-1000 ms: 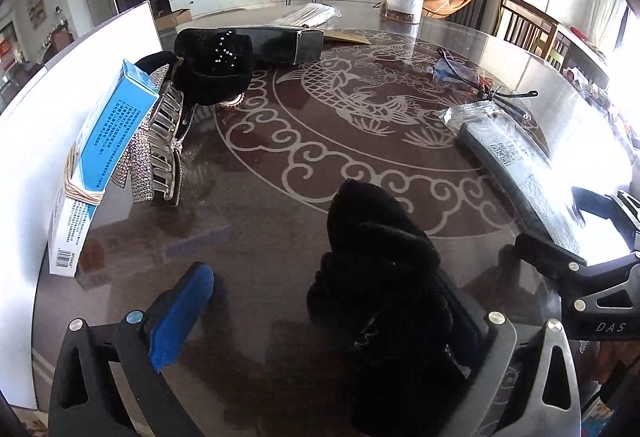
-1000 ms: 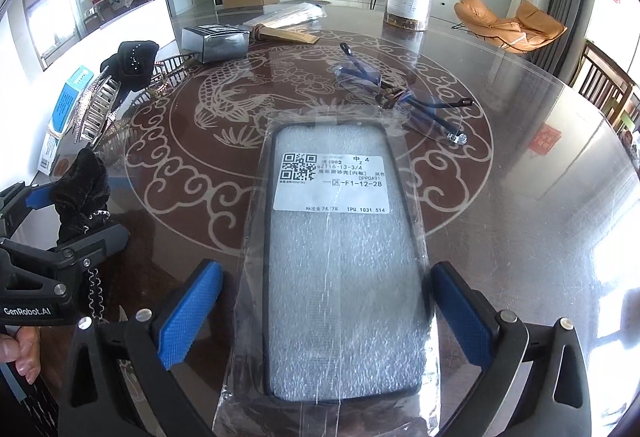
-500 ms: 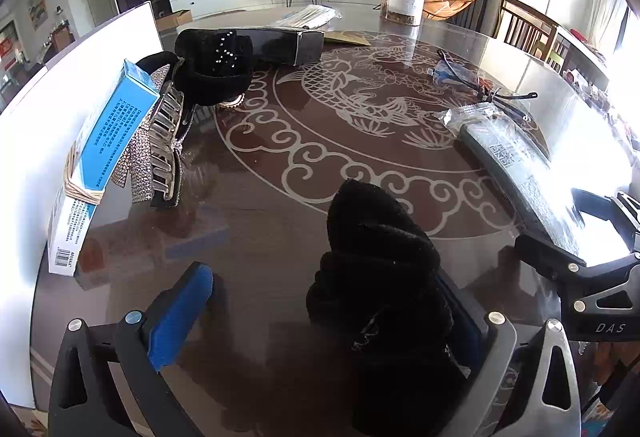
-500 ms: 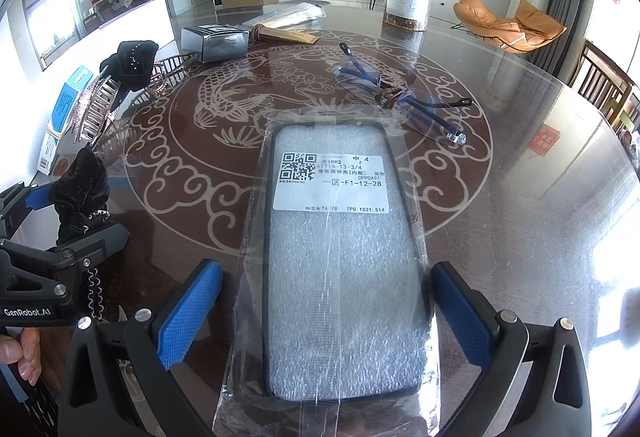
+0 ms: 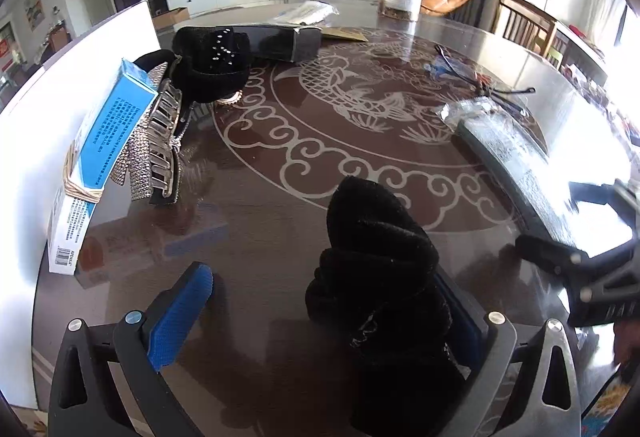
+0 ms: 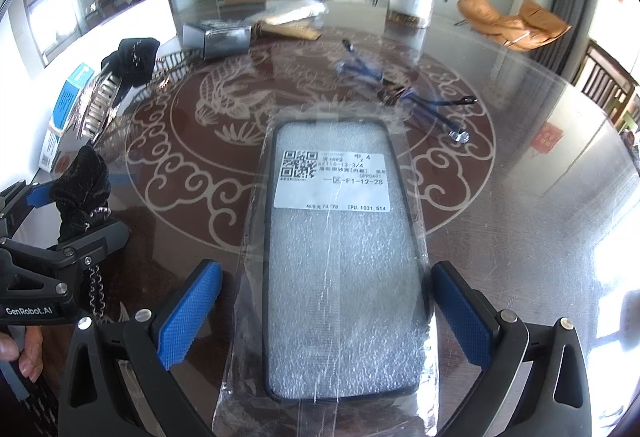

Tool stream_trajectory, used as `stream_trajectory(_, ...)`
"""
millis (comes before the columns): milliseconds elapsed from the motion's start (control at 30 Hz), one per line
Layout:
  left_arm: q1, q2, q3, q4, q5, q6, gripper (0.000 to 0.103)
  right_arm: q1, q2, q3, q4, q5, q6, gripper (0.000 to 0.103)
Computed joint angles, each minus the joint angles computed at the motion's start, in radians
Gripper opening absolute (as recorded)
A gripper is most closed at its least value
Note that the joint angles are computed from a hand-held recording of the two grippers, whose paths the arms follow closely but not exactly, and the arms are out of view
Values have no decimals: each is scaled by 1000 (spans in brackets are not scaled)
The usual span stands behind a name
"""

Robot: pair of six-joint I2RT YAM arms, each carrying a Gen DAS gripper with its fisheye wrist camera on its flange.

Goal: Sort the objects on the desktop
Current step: 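Lift the phone case with the right gripper while the left gripper grasps the black fuzzy item, then carry both items into the cardboard bin and open both grippers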

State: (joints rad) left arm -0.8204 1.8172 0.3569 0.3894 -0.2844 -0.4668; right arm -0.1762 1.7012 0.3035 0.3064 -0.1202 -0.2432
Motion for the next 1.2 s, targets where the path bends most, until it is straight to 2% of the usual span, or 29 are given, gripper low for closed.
stream_trajectory(67, 30, -11, 39, -83, 47, 37, 103, -6, 25, 138, -216, -18, -54, 103)
stream_trajectory(167, 67, -18, 111, -226, 100, 71, 103, 5, 95, 283, -389, 17, -96, 103)
stream_trajectory(233, 72, -36, 120, -252, 102, 80, 83, 9, 118, 337, -452, 29, -120, 98)
stream_trajectory(267, 69, -64, 109, -252, 100, 93, 54, 12, 110, 342, -468, 26, -139, 94)
stream_trajectory(300, 70, -78, 109, -266, 98, 97, 37, 15, 89, 342, -493, 23, -162, 80)
stream_trajectory(367, 78, -120, 92, -280, 103, 96, 36, 13, 57, 335, -534, 16, -189, 76)
stream_trajectory(467, 57, -256, 26, -305, 75, 76, 35, -7, -23, 273, -521, -3, -216, 76)
stream_trajectory(533, 44, -372, -20, -343, 52, 69, 35, -76, -127, 241, -564, -101, -227, 76)
stream_trajectory(633, 72, -558, -55, -466, 62, 79, 35, -128, -217, 225, -611, -150, -232, 76)
stream_trajectory(700, 155, -741, -63, -605, 111, 128, 35, -134, -229, 235, -640, -167, -234, 76)
stream_trajectory(733, 208, -835, -56, -685, 135, 161, 35, -109, -244, 246, -657, -167, -214, 76)
stream_trajectory(800, 436, -1036, -13, -871, 269, 325, 35, -36, -288, 296, -717, -178, -166, 76)
stream_trajectory(867, 688, -1133, 73, -1013, 377, 480, 35, 70, -314, 366, -757, -176, -98, 76)
stream_trajectory(900, 813, -1134, 123, -1058, 428, 547, 35, 143, -313, 425, -776, -172, -55, 76)
stream_trajectory(967, 1064, -1053, 226, -1098, 534, 669, 35, 298, -290, 553, -804, -154, 39, 76)
stream_trajectory(1033, 1306, -924, 309, -1104, 664, 838, 35, 421, -230, 685, -815, -140, 119, 76)
stream_trajectory(1100, 1441, -775, 383, -1062, 681, 904, 35, 557, -127, 845, -801, -121, 197, 76)
stream_trajectory(1200, 1551, -566, 471, -982, 666, 929, 35, 723, 73, 1106, -775, -110, 284, 76)
